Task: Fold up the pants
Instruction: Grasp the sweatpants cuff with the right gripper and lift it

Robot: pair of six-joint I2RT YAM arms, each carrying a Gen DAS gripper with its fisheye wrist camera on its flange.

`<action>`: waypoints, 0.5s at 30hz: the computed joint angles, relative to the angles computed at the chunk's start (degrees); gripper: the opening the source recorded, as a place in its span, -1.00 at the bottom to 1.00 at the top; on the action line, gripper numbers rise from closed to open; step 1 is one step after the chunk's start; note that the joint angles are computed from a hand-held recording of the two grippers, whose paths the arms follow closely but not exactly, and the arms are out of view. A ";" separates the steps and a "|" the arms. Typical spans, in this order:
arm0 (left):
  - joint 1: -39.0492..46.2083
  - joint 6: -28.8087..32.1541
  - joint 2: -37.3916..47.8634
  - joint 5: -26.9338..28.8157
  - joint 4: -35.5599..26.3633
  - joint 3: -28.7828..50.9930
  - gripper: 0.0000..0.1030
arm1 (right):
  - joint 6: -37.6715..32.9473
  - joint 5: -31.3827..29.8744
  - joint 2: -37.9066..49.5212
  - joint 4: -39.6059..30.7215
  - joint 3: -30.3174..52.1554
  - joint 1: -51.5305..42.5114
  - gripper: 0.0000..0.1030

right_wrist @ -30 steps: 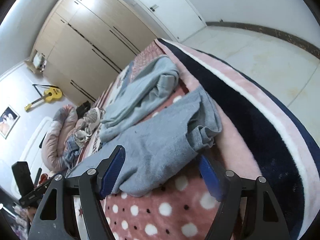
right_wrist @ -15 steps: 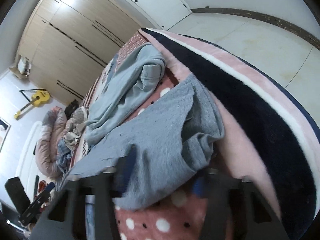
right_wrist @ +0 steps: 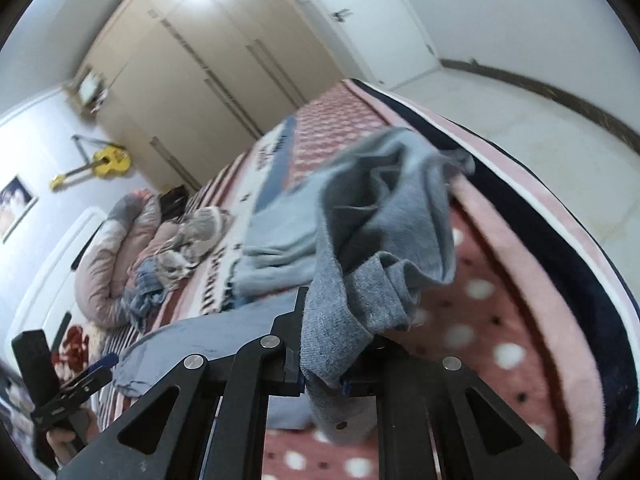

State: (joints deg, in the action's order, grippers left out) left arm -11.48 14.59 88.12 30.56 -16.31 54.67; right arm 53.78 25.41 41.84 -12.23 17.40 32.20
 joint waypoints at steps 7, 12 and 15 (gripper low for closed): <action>10.33 5.43 -2.20 2.28 -1.61 1.13 0.82 | -1.37 4.51 21.90 6.72 14.10 9.14 -0.89; 19.72 10.25 -1.00 6.28 -4.23 4.55 0.82 | -3.76 4.46 37.05 8.89 26.10 13.00 -0.90; 24.80 13.05 1.23 7.93 -5.68 7.14 0.82 | -4.84 3.60 45.13 9.16 32.55 14.25 -0.90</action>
State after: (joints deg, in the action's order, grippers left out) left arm 13.33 27.65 89.36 38.49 -21.99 61.80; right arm 48.94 29.01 86.97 -3.07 49.95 46.45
